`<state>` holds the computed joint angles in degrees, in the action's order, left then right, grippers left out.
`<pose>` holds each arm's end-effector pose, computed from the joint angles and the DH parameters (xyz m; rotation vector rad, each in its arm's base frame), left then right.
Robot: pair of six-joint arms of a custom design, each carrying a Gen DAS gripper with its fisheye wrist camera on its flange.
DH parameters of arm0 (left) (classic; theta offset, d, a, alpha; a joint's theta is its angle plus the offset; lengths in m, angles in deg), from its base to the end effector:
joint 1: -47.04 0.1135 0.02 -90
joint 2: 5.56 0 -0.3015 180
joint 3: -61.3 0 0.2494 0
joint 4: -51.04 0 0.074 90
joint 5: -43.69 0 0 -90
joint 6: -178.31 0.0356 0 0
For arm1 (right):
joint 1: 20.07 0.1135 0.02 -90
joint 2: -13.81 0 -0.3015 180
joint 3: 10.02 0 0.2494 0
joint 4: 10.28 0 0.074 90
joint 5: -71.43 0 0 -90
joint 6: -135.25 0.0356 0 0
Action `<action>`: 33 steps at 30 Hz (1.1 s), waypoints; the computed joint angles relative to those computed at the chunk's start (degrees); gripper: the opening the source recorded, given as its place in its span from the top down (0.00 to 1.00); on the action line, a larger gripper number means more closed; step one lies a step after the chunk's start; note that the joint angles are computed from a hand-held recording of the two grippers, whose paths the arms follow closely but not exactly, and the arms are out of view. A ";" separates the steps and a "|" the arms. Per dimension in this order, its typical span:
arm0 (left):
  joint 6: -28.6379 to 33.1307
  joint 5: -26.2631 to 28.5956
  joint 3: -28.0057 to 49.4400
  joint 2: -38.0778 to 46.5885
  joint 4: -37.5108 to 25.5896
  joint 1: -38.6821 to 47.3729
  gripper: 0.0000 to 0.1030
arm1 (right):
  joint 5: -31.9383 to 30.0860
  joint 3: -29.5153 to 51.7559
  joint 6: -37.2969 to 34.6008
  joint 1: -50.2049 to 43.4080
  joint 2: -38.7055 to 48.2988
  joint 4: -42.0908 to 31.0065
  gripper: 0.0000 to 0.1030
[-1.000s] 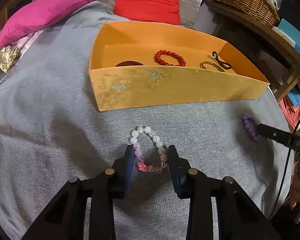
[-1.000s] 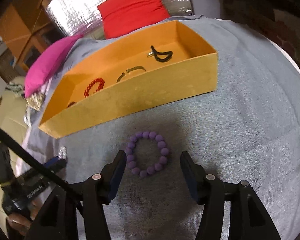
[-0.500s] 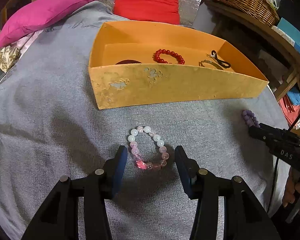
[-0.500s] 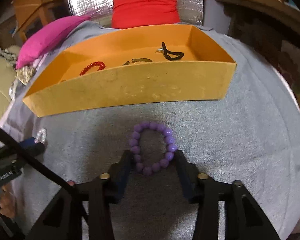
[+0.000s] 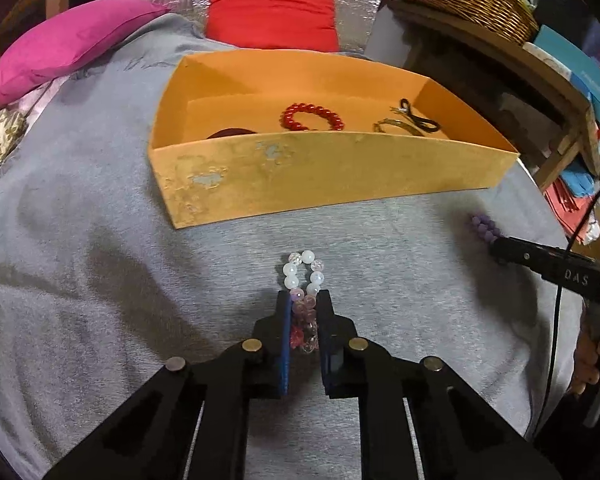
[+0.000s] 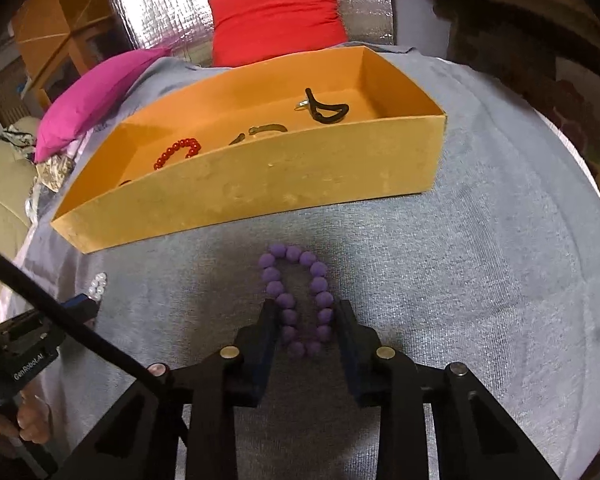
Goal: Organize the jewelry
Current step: 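Lift the pink-white bracelet with the left tool while the right tool lifts the purple bracelet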
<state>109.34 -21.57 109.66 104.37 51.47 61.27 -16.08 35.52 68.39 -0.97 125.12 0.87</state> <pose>0.2875 0.0575 0.0845 0.2911 2.5047 -0.3300 0.2796 0.0952 0.0776 0.1071 2.5378 0.2404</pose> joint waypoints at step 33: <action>1.54 -1.09 -2.23 -0.82 0.71 0.20 0.85 | 11.57 0.98 -3.24 5.52 2.70 0.78 0.76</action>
